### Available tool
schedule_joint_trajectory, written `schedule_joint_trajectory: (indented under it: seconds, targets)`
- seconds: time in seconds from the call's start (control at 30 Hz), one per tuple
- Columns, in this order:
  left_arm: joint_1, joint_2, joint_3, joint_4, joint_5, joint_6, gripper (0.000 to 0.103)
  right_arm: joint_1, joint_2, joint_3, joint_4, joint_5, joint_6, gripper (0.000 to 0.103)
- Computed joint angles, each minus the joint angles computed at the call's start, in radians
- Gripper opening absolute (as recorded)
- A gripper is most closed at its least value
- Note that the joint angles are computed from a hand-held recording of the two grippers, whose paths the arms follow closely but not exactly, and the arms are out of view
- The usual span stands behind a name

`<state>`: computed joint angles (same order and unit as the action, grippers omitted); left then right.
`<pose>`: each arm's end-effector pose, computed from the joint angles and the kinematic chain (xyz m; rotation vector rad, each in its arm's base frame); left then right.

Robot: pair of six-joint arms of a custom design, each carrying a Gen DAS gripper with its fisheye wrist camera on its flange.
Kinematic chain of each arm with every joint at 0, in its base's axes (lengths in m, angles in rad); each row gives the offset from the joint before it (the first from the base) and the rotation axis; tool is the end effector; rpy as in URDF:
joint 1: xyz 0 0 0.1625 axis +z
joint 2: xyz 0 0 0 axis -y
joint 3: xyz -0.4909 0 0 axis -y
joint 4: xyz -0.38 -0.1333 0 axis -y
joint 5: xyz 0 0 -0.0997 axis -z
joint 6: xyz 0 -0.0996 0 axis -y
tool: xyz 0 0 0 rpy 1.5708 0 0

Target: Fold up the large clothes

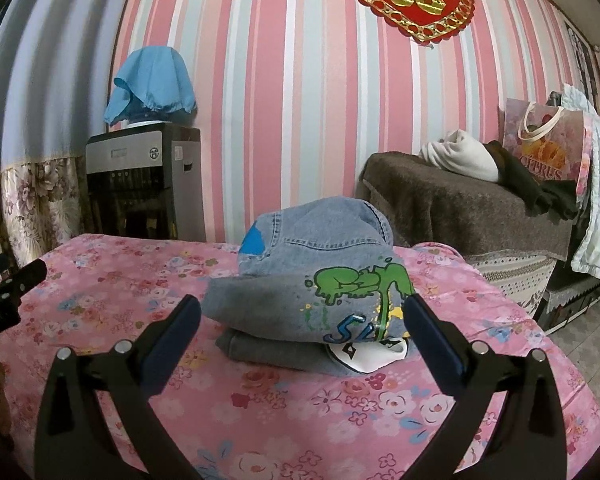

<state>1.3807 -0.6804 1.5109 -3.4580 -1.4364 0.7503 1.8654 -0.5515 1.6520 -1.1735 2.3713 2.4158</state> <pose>-0.0020 -0.7867 0.2291 1.0098 2.1964 -1.3101 0.2528 -0.6201 -0.0134 0.1444 -1.7340 1.5209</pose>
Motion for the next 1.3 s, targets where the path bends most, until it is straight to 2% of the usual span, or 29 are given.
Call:
schedule_joint_trajectory:
  seconds: [0.43,0.63,0.97,1.3]
  targets:
    - [0.005,-0.005,0.01,-0.017,-0.049,0.007,0.1,-0.005,-0.004,0.01,-0.003,-0.026,0.014,0.101]
    - [0.002,0.004,0.012,-0.046,-0.045,0.029,0.1,-0.011,-0.004,0.012,-0.013,-0.034,0.011,0.101]
    - [0.005,0.02,-0.02,-0.008,-0.01,0.01,0.1,-0.023,-0.004,-0.003,0.013,-0.019,0.03,0.101]
    - [0.006,0.011,-0.01,-0.006,-0.026,0.005,0.1,-0.015,-0.007,0.001,0.026,-0.033,0.039,0.101]
